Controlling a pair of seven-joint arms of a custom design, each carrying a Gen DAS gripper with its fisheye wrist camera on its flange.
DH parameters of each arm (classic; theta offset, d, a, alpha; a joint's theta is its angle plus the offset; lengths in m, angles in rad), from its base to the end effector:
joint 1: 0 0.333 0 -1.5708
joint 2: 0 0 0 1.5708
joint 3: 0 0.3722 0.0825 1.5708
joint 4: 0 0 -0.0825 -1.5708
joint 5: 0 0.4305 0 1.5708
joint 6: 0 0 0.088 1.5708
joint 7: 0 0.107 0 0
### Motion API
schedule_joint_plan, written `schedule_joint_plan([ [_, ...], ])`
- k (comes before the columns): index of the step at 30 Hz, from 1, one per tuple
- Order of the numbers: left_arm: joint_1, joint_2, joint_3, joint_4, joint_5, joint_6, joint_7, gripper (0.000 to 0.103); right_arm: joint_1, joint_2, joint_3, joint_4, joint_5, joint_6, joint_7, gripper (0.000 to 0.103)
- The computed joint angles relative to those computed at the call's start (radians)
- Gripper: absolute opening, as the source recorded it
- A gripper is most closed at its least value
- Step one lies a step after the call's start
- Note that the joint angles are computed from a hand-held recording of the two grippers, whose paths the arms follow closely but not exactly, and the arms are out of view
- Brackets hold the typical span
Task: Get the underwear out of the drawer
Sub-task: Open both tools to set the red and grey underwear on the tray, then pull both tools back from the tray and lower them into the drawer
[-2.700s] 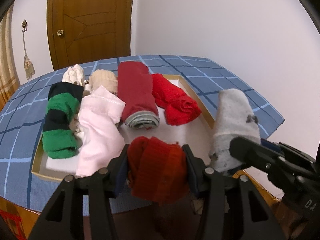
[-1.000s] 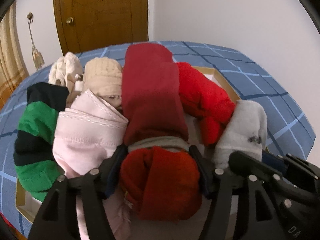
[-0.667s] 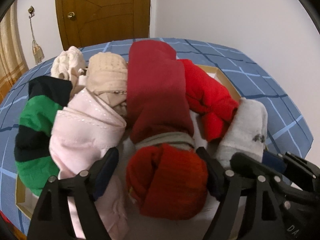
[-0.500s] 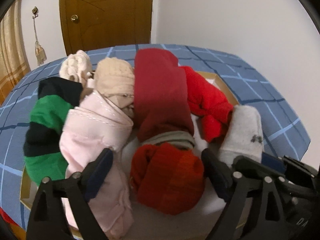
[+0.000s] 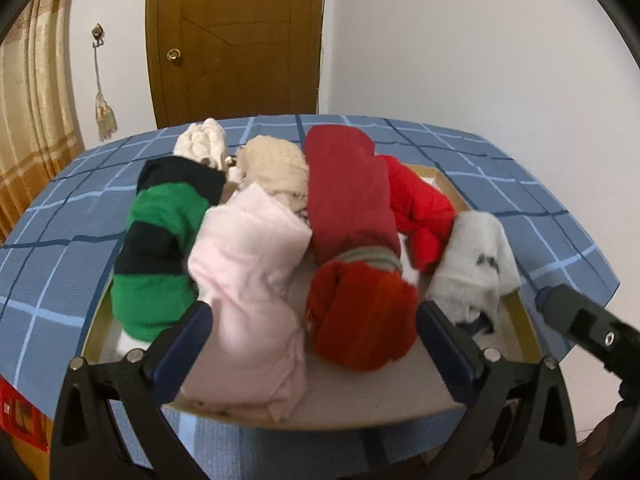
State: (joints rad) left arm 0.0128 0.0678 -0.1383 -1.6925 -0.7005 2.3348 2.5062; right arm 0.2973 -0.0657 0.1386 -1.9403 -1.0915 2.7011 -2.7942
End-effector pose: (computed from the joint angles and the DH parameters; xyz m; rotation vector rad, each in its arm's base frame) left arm 0.6721 -0.0921 0.6610 -1.1040 2.4094 -1.1193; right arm 0.5540 0.2941 0.6338 -0.9251 1.8784 -0.5757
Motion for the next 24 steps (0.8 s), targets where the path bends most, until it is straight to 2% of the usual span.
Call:
schedule_joint_plan([
  [5,0.006,-0.031,0.009,-0.057,-0.027,0.026,0.021,0.103,0.024,0.003,0.02,0.003,0.002,-0.095,-0.005,0.062],
  [9,0.004,-0.051,0.02,-0.092,-0.055,0.052,0.054,0.103,0.04,0.006,0.022,0.001,-0.013,-0.12,0.002,0.062],
  [14,-0.006,-0.085,0.03,-0.164,-0.143,0.163,0.165,0.103,0.058,0.013,0.025,-0.001,-0.037,-0.15,0.011,0.062],
  [20,-0.004,-0.102,0.057,-0.179,-0.227,0.127,0.222,0.103,0.073,0.005,0.03,-0.008,-0.082,-0.18,0.036,0.062],
  [24,-0.003,-0.116,0.062,-0.198,-0.254,0.138,0.244,0.103,0.083,0.004,0.038,-0.003,-0.106,-0.216,0.04,0.062],
])
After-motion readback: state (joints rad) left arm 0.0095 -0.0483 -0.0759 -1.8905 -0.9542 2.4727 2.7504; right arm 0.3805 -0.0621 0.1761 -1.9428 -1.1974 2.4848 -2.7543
